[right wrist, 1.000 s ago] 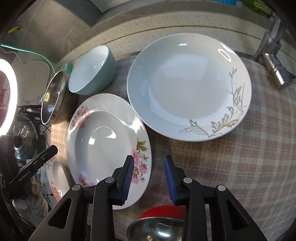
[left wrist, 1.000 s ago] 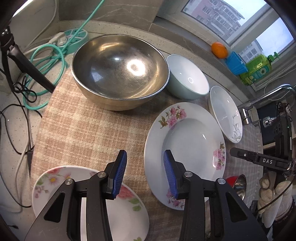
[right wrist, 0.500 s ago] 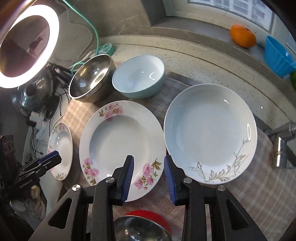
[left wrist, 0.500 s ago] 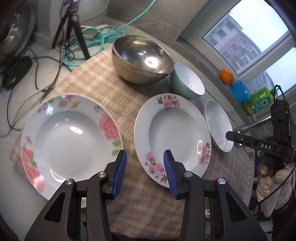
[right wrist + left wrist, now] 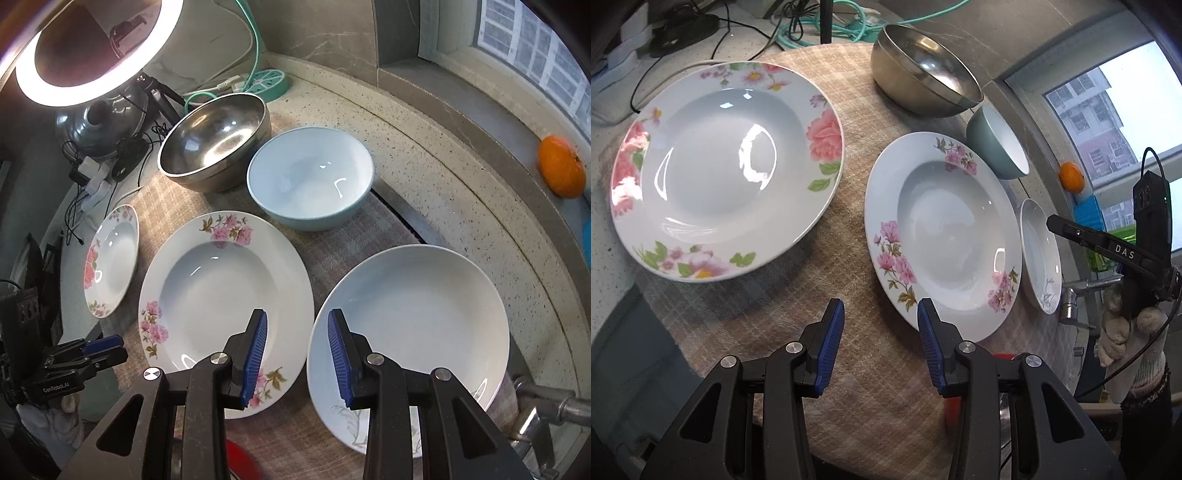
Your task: Organize plates and bowls
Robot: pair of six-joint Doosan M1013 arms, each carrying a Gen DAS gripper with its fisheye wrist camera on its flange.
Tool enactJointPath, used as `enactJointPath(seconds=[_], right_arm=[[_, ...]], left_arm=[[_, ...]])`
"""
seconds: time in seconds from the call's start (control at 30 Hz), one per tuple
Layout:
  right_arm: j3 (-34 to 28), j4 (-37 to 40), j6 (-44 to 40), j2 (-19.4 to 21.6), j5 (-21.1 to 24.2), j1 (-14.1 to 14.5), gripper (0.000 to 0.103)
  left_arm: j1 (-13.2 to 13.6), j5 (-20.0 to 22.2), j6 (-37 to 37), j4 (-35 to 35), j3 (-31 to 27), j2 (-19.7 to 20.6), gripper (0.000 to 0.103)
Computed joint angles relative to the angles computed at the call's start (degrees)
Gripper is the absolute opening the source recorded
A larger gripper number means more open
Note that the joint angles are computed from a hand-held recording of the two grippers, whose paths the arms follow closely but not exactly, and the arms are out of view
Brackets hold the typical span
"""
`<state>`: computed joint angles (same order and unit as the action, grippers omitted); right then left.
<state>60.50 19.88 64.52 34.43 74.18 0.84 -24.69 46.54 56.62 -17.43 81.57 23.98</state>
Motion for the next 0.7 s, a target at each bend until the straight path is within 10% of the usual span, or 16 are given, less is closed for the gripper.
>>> enactJointPath(seconds=[0.7], right_arm=[[-7.7, 1.0, -2.7, 6.7, 4.6, 1.1, 0.035]], left_arm=[[-0.4, -1.5, -5.0, 1.9, 0.1, 0.9, 0.038]])
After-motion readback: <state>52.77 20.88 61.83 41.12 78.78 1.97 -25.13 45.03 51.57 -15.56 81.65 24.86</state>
